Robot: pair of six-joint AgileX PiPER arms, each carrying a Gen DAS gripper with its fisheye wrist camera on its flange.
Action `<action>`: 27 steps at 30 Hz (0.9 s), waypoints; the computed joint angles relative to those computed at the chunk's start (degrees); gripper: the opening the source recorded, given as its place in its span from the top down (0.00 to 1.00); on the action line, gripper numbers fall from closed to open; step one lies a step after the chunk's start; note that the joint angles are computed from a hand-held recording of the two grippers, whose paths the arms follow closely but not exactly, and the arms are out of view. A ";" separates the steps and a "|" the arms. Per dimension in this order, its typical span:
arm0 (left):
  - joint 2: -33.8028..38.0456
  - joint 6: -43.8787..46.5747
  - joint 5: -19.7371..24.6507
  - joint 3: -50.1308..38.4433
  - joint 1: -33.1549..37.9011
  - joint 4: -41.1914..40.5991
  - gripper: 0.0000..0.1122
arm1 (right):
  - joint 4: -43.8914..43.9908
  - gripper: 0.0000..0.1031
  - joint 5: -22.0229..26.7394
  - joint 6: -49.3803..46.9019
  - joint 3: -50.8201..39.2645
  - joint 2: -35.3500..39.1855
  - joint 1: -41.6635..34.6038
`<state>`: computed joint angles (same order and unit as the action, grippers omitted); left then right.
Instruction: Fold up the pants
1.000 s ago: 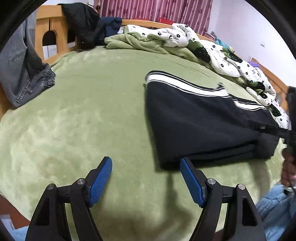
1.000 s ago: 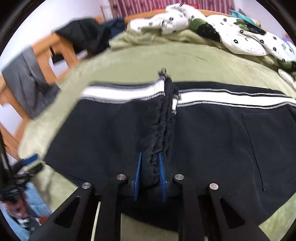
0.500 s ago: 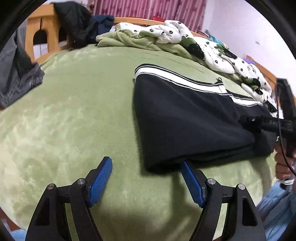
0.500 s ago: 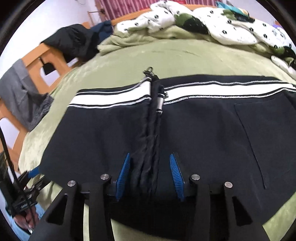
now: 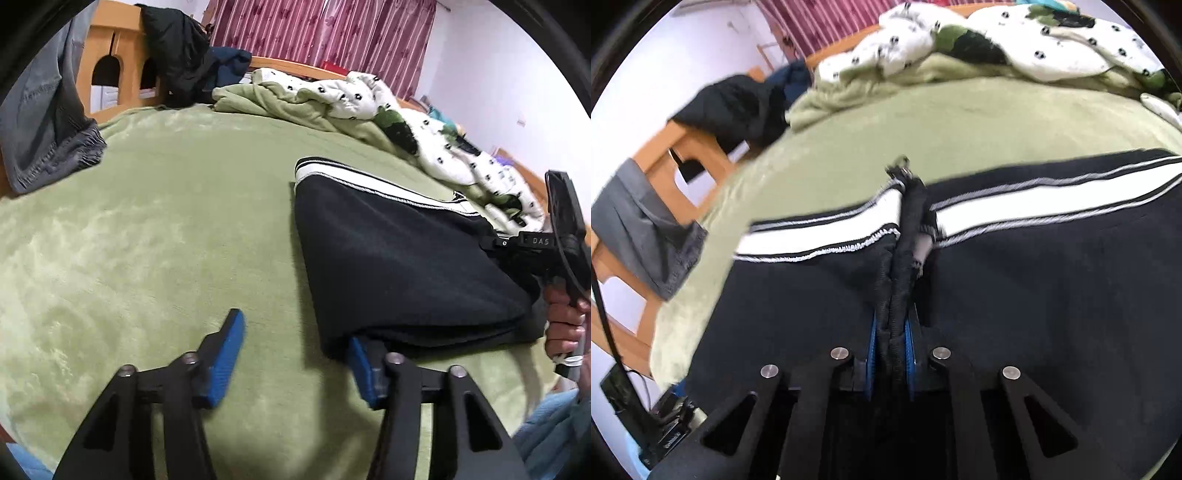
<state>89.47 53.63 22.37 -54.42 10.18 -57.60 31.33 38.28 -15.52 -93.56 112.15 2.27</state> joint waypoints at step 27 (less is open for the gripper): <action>5.97 -36.97 12.04 -14.63 -7.34 34.73 0.54 | -16.56 0.78 -3.89 6.66 18.04 -10.87 0.94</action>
<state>95.44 16.65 34.41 -69.05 2.84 -22.87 14.77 34.39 -8.86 -75.52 101.28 3.20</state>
